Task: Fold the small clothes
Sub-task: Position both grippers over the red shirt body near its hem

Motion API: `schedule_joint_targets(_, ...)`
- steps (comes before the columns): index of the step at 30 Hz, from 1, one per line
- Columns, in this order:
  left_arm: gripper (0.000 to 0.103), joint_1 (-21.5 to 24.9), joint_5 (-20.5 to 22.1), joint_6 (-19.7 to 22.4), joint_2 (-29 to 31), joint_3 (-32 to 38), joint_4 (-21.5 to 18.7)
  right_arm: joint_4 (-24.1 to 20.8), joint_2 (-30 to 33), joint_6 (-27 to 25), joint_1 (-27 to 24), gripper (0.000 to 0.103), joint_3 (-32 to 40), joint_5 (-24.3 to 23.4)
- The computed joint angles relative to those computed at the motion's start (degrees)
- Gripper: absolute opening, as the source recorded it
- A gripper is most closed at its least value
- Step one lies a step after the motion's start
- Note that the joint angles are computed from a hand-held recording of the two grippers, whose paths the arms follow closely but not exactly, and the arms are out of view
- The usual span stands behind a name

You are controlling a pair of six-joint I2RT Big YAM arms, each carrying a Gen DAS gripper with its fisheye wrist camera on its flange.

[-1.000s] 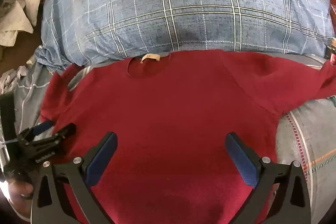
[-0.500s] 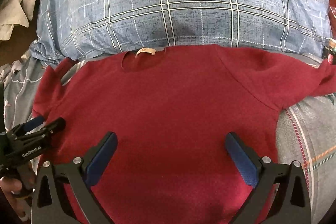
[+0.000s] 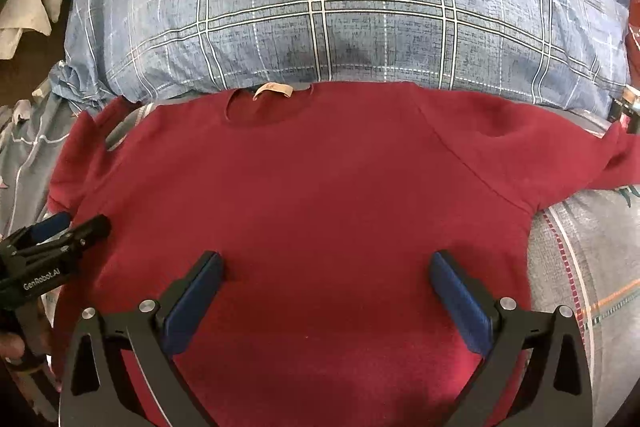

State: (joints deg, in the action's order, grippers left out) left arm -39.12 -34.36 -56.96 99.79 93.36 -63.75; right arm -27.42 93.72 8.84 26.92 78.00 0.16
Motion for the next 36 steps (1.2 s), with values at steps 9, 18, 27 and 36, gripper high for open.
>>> schedule_joint_targets(9,0.092,0.1,0.3,0.5,-0.1,-0.4,0.5,-0.5,0.3,-0.5,0.6,0.103,0.4,1.8)
schedule_joint_targets(18,0.092,0.4,0.6,0.0,-1.7,-2.0,2.1,-1.9,0.8,-1.8,1.2,0.103,1.0,4.0)
schedule_joint_targets(27,0.092,0.5,-0.9,-0.5,-5.9,-5.6,4.6,-3.3,0.4,-0.6,1.4,0.103,1.5,4.3)
schedule_joint_targets(36,0.092,2.0,-0.4,-2.1,-8.2,-8.0,5.2,-5.9,0.3,0.4,3.9,0.102,6.9,-2.6)
